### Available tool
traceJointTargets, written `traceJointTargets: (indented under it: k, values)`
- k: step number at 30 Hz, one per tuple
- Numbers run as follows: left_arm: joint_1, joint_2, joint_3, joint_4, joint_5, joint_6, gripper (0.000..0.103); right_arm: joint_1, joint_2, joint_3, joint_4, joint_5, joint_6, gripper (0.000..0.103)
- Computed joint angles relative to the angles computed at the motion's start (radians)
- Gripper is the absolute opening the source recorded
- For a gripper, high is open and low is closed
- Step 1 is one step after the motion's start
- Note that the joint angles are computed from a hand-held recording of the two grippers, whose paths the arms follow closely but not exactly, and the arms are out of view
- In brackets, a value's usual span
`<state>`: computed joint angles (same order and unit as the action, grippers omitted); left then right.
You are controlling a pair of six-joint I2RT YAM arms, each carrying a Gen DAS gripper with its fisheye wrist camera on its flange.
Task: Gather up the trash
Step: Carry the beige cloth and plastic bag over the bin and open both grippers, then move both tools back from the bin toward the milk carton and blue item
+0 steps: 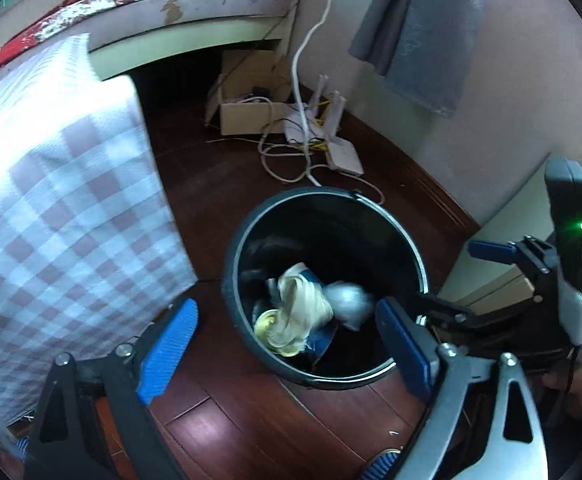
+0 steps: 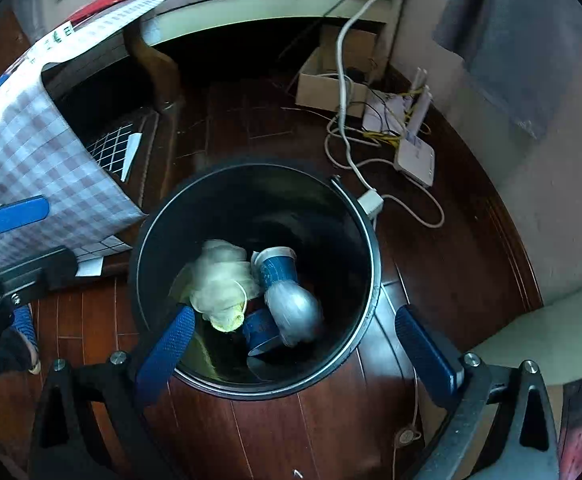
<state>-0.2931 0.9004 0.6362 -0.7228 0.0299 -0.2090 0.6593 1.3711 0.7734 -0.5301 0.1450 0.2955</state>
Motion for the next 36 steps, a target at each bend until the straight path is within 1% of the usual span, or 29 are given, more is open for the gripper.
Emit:
traceJointTargets:
  k: [4, 7, 13, 21, 28, 32, 36]
  values:
    - [0.002, -0.013, -0.013, -0.004, -0.034, -0.010, 0.093, 0.000, -0.007, -0.001, 0.005, 0.019, 0.013, 0.101]
    - [0.008, -0.014, -0.017, 0.007, -0.048, -0.005, 0.096, 0.011, -0.019, -0.003, 0.003, 0.030, 0.020, 0.101]
    - [0.039, -0.037, -0.023, 0.000, -0.051, 0.019, 0.097, 0.034, -0.042, -0.011, 0.014, 0.052, 0.020, 0.101]
    - [0.058, -0.065, -0.032, -0.018, -0.052, 0.019, 0.098, 0.046, -0.036, -0.005, 0.017, 0.061, 0.021, 0.101]
    - [0.071, -0.114, -0.032, -0.051, -0.052, 0.032, 0.100, 0.062, -0.050, -0.006, 0.018, 0.073, 0.026, 0.101]
    - [0.116, -0.162, -0.035, -0.084, -0.038, 0.056, 0.100, 0.086, -0.077, -0.005, 0.009, 0.095, 0.043, 0.101]
    - [0.208, -0.217, -0.028, -0.133, -0.002, 0.098, 0.100, 0.132, -0.106, 0.001, -0.006, 0.129, 0.063, 0.101]
